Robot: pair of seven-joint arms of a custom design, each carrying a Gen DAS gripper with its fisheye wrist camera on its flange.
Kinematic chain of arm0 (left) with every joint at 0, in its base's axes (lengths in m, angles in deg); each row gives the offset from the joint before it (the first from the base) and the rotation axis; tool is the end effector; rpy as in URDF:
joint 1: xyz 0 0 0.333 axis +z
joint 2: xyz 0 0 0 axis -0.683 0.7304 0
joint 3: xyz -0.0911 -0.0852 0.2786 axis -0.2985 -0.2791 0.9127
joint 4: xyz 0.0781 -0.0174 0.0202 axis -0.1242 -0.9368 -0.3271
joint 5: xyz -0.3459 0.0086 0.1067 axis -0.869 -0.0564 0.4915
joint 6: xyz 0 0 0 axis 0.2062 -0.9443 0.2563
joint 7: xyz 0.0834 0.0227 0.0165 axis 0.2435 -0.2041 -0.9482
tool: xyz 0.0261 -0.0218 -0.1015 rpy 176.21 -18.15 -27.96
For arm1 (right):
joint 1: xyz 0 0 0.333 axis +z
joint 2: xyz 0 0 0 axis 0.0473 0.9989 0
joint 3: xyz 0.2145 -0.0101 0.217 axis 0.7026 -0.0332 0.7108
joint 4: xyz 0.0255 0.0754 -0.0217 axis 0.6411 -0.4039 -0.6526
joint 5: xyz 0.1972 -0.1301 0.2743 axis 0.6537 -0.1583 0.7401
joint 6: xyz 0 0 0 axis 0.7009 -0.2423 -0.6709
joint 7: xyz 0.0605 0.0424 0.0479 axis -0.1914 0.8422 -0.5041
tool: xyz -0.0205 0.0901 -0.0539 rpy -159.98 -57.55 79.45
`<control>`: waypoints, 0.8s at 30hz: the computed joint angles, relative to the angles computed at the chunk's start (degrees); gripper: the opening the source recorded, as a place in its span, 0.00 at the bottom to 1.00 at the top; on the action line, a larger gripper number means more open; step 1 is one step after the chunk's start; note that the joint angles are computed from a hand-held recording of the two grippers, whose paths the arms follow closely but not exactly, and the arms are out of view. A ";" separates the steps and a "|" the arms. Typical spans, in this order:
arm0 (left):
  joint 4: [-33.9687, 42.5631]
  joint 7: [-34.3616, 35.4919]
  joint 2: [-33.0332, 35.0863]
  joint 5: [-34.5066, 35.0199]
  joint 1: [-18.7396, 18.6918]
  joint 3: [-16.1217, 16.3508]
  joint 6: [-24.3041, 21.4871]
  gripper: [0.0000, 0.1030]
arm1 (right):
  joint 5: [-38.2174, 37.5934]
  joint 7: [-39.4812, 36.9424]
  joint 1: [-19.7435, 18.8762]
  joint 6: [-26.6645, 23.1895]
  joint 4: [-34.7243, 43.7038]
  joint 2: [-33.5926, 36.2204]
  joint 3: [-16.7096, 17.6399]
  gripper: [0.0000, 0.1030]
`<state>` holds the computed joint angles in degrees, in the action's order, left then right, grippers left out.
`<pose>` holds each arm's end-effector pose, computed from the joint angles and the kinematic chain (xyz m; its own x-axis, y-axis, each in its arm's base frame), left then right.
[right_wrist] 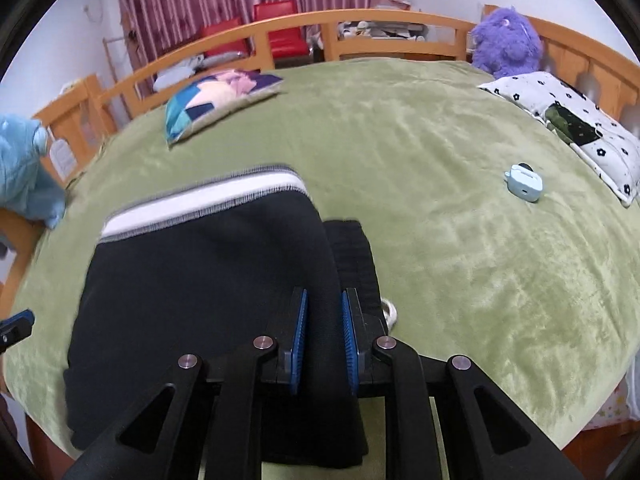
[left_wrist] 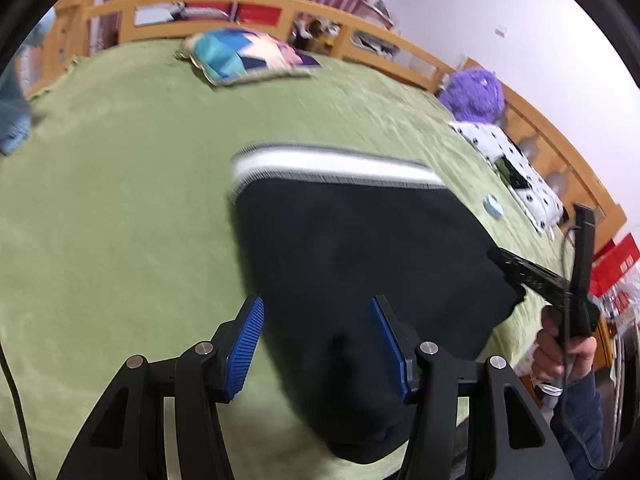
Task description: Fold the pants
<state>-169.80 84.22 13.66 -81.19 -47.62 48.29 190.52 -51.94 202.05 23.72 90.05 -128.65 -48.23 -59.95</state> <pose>0.4988 -0.0821 0.5119 -0.3925 -0.8649 0.3129 -0.8056 0.1591 -0.5707 0.4692 0.2638 0.4916 -0.2677 -0.9628 -0.0377 -0.7345 0.2292 -0.6387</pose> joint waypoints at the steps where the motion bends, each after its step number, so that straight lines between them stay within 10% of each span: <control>1: -0.93 -0.52 0.22 0.87 -0.16 -0.59 0.73 0.51 | -0.26 0.24 0.20 -0.23 -0.40 0.58 0.24 0.17; 9: -0.82 -2.50 2.12 2.36 0.03 -0.40 -2.29 0.51 | 3.74 -5.00 -0.24 3.44 -1.95 -1.82 -0.55 0.19; 13: 0.68 -3.69 2.48 2.83 1.04 -0.18 -1.81 0.51 | 3.05 -4.56 -1.76 7.28 1.85 2.64 -1.28 0.39; 17: 1.57 -4.14 2.81 3.16 1.71 -0.02 -1.49 0.51 | 3.24 -3.25 -1.30 8.87 4.12 6.15 -2.71 0.10; 21: 2.71 -3.40 3.64 2.67 1.93 0.01 -1.11 0.51 | -1.94 9.54 -3.58 23.83 -5.57 -1.44 -4.95 0.09; 24: 4.39 -3.03 5.16 1.82 1.99 -0.13 -2.39 0.51 | 3.55 4.23 -4.54 17.45 -6.19 -0.92 -2.86 0.11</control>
